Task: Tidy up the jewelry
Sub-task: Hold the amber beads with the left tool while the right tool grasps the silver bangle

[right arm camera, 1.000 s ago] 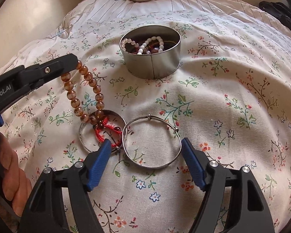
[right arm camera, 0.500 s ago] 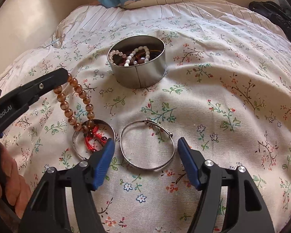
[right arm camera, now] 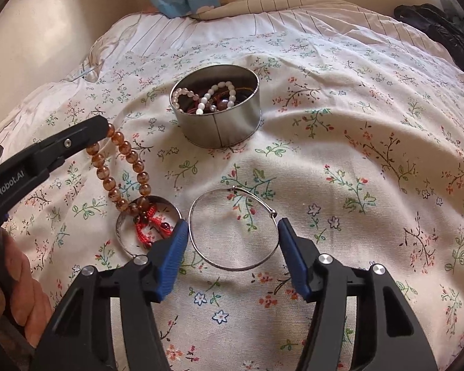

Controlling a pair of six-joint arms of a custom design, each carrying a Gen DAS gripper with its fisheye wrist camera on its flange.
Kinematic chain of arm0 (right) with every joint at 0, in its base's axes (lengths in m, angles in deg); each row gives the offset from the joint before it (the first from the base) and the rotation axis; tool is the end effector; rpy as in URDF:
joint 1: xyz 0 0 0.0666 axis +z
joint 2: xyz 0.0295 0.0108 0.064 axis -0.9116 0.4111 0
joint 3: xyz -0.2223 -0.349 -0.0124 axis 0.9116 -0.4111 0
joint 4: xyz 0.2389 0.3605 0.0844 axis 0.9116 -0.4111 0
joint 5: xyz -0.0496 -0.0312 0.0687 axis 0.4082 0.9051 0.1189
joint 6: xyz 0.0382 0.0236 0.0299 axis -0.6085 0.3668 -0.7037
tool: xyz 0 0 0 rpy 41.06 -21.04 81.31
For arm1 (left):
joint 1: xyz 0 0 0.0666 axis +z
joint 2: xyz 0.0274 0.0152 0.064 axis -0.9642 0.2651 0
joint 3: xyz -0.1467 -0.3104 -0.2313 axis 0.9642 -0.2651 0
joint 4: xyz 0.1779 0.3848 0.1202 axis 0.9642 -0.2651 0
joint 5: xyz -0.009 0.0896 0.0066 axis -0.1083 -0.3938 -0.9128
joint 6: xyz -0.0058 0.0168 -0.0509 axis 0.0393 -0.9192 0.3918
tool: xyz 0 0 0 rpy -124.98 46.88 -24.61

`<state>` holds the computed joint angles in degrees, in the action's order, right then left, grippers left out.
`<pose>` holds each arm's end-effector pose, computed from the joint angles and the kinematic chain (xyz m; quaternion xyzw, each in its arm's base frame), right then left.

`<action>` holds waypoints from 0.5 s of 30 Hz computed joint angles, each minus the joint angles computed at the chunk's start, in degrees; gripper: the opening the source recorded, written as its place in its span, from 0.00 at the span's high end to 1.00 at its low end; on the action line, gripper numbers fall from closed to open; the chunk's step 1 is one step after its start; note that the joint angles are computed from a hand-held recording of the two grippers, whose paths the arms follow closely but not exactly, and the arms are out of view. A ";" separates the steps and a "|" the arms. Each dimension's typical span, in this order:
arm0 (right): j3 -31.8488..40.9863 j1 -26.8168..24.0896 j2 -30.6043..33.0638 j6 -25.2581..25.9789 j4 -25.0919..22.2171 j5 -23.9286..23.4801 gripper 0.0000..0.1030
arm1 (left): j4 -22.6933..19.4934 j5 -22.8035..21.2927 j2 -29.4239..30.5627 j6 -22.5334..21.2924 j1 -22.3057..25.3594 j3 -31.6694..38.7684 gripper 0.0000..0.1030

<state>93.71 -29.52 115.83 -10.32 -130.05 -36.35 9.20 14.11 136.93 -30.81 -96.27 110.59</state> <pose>0.5508 0.3961 0.3321 -0.0208 0.9520 0.1055 0.2866 0.5780 -0.2282 0.3803 0.0537 0.9091 -0.1089 0.3984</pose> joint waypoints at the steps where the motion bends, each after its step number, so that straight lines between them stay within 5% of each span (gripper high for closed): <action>1: 0.14 0.03 0.12 -0.01 -0.22 0.11 0.37 | -0.11 0.19 0.05 0.08 0.06 0.05 0.90; 7: 1.98 0.25 1.61 1.60 -3.11 0.57 0.29 | -2.01 0.78 0.97 0.65 0.41 0.98 0.90; 9: 1.66 0.03 1.41 1.29 -2.62 -0.15 0.44 | -2.98 1.03 1.51 0.95 0.55 1.45 0.90; 15: -1.84 0.23 -1.72 0.84 3.08 1.43 0.44 | 0.64 0.21 0.38 0.67 0.46 -0.28 0.90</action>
